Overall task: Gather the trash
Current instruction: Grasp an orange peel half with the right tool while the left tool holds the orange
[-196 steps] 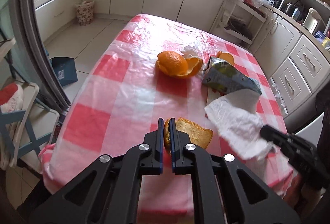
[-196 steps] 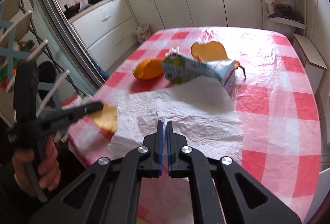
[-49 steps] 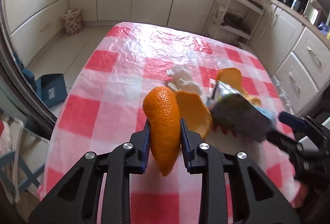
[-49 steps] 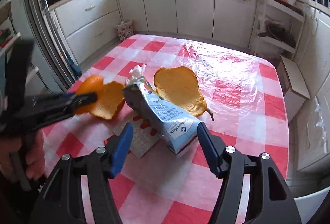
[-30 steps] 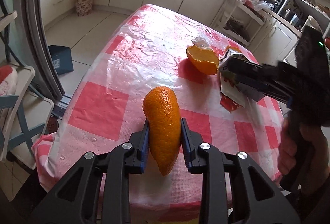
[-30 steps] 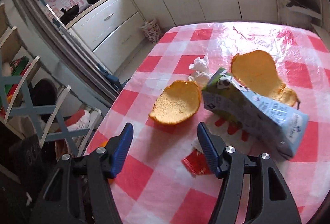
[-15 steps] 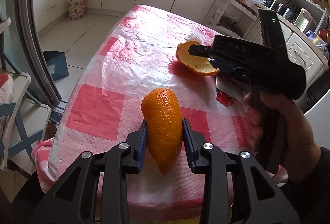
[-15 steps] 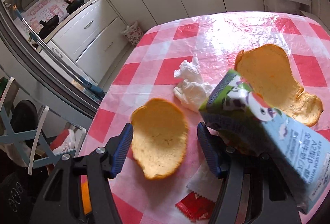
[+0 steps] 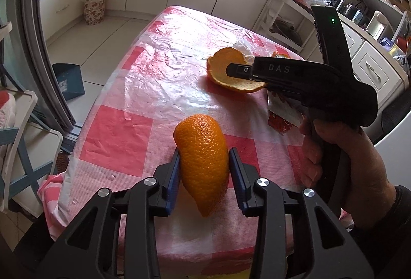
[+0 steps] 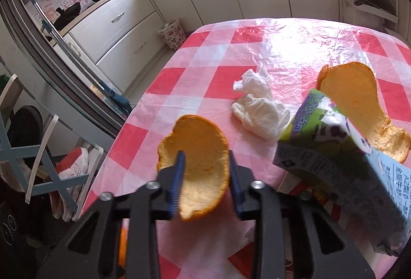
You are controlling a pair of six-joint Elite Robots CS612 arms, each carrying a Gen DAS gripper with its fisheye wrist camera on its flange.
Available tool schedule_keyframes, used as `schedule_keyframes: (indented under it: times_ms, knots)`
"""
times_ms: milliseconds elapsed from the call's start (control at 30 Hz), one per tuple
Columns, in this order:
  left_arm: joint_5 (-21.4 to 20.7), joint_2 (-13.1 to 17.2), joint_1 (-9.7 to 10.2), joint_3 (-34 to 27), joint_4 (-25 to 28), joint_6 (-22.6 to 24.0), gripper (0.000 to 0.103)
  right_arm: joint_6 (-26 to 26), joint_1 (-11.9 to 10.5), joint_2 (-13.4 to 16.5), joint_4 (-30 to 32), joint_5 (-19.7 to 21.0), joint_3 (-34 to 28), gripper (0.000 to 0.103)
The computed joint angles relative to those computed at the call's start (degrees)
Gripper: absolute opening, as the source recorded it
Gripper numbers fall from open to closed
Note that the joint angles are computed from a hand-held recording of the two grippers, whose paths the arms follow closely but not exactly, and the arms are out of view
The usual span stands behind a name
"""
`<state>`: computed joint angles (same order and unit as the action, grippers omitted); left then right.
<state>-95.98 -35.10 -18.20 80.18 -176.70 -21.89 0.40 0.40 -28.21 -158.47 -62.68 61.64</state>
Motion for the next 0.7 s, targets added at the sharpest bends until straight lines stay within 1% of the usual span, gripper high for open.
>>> schedule_keyframes:
  times_ms: [100, 300, 533, 600, 700]
  knots:
    - [0.16, 0.03, -0.05, 0.05, -0.19, -0.06, 0.035, -1.05, 0.05, -0.34, 0.03, 0.48, 0.46, 0.017]
    - [0.31, 0.04, -0.13, 0.1, -0.44, -0.35, 0.035, -2.94, 0.11, -1.65, -1.03, 0.94, 2.26, 0.012]
    - [0.81, -0.01, -0.18, 0.21, -0.79, -0.97, 0.035, -6.06, -0.15, -4.0, -2.57, 0.08, 5.7, 0.012]
    - [0.96, 0.0, -0.22, 0.25, -0.94, -1.13, 0.035, -7.42, -0.2, -4.74, -2.53, -0.52, 6.82, 0.012]
    - [1.21, 0.03, -0.29, 0.33, -1.2, -1.39, 0.035, -10.92, -0.38, -6.23, -1.3, -1.52, 9.01, 0.012]
